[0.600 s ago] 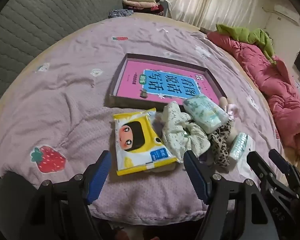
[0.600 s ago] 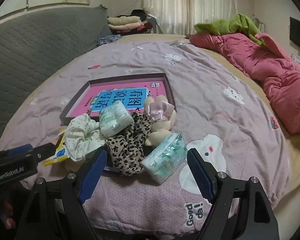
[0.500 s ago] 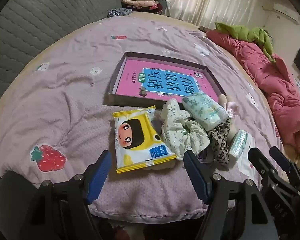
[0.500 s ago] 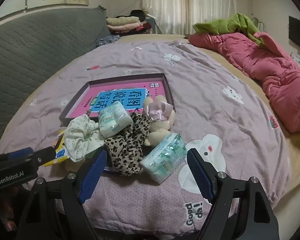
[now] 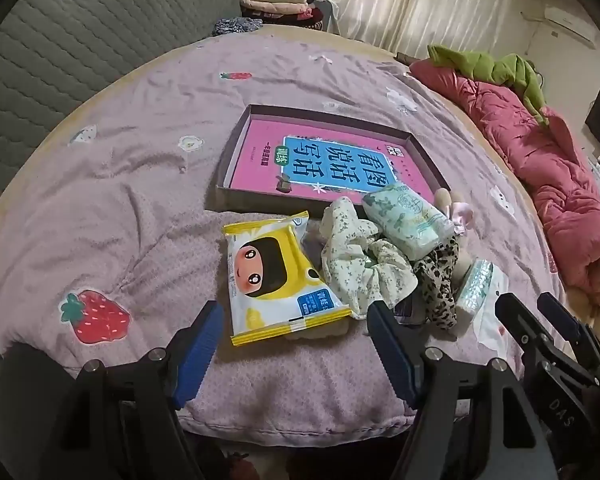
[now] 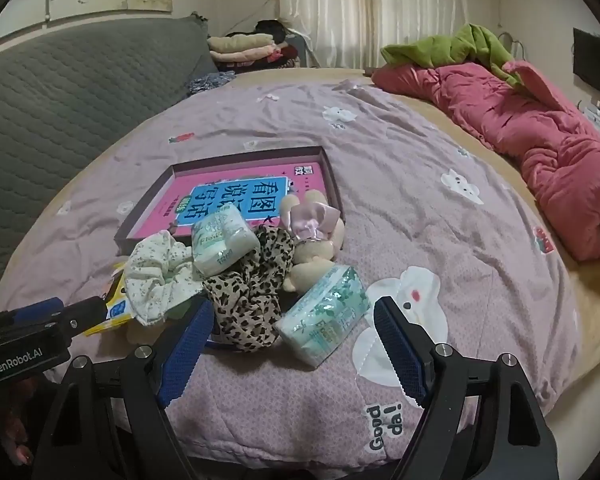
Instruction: Organize soft objects
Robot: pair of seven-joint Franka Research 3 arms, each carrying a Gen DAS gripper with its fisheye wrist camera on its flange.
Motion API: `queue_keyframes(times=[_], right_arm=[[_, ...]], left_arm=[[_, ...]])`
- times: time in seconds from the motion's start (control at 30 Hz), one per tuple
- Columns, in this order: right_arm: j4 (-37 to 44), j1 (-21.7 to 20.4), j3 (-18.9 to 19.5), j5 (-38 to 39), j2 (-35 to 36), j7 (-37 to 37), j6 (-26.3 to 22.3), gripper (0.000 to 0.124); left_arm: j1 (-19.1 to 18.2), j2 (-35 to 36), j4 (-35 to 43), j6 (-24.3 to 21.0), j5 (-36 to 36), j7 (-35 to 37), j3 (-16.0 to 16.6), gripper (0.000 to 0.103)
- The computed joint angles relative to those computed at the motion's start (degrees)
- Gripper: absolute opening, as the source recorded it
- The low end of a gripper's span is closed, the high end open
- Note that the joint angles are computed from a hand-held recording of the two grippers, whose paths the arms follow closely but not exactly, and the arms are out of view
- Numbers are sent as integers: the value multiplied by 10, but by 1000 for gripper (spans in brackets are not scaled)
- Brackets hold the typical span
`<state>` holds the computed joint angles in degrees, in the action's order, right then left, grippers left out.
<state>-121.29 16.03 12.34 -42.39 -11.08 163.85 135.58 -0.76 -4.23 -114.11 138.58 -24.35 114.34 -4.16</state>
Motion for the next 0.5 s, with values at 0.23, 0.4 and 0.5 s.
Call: queue_keyframes(times=[0.23, 0.4, 0.5], right_arm=[[-3, -2, -2, 8, -3, -3, 4, 83], [0, -2, 0, 8, 0, -2, -1, 83], [0, -1, -1, 10, 0, -5, -2, 83]], left_arm=[[-1, 0, -5, 3, -4, 0, -1, 73], [-1, 0, -2, -3, -5, 1, 0, 73], [0, 0, -3, -3, -7, 3, 0, 73]])
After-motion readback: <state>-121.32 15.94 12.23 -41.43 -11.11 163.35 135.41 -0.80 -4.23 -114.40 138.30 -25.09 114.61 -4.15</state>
